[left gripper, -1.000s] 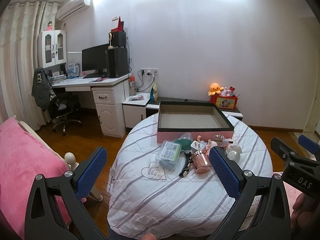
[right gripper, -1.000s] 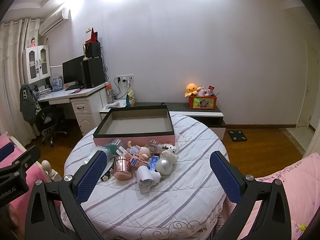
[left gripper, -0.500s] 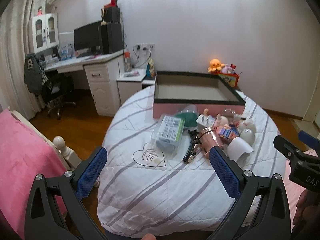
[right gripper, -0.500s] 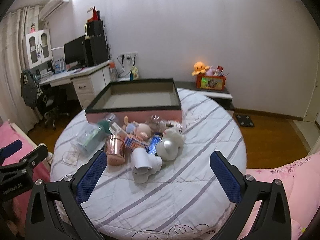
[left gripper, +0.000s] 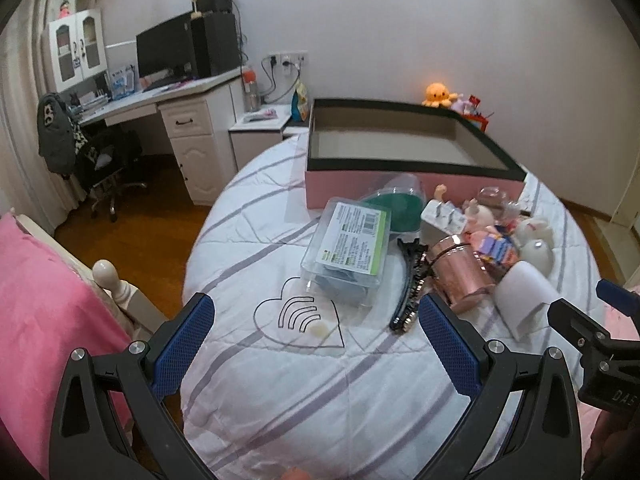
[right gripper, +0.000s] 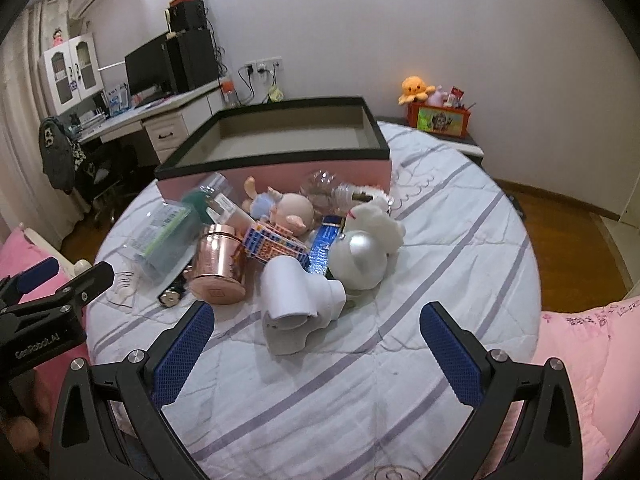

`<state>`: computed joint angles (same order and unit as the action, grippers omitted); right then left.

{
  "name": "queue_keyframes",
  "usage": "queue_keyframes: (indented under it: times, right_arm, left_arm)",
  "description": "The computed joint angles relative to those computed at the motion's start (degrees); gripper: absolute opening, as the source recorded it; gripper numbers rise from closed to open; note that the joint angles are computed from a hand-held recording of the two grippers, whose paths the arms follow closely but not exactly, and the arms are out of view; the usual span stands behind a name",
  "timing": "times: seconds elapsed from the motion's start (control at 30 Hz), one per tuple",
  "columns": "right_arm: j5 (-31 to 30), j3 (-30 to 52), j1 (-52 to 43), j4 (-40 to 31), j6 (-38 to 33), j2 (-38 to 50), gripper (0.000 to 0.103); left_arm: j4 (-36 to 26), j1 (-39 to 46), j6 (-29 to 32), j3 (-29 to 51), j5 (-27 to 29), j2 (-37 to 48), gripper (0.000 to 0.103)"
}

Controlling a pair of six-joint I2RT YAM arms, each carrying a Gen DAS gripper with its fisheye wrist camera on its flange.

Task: Organize rigid objects
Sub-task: 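Grasp the clear green-labelled case with the left tool while the right tool grasps the white plug device, then carry both items into the pink box and open both tools to release them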

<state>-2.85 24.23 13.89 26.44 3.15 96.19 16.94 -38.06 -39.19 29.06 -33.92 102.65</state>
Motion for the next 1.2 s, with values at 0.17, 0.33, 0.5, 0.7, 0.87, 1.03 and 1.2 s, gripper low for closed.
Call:
queue_keyframes:
  times: [0.17,0.33,0.5,0.7,0.87,1.03,1.2]
  right_arm:
    - [-0.86,5.33,-0.65,-1.45,-0.01,6.79,0.103]
    - [-2.58,10.76,-1.31,-4.34,-0.65,12.44,0.093]
    - [-3.8,13.88,-1.18,-5.44,-1.04,16.88,0.074]
    - [-5.17,13.18,-1.75,-4.4,-2.03,16.7,0.074]
    - [-7.04,11.63,-2.55,-3.79,-2.42,15.36,0.074]
    - [-8.34,9.55,-2.9,-3.9,-2.65,12.4,0.074]
    - [-9.85,7.75,-3.76,-5.41,-3.16,7.39,0.074]
  left_arm:
    - [1.92,4.5,3.95,4.11,3.98,5.88,0.103]
    - [1.5,8.32,7.43,9.74,7.42,11.94,0.103]
    - [-0.07,10.35,9.98,14.96,10.43,17.0,0.103]
    - [2.46,12.02,12.34,16.22,15.59,19.12,0.081]
    - [4.86,12.25,13.04,13.62,17.88,16.93,0.066]
    - [7.21,11.57,11.58,9.38,18.52,13.65,0.066]
    - [7.78,10.18,10.36,6.12,17.14,9.86,0.066]
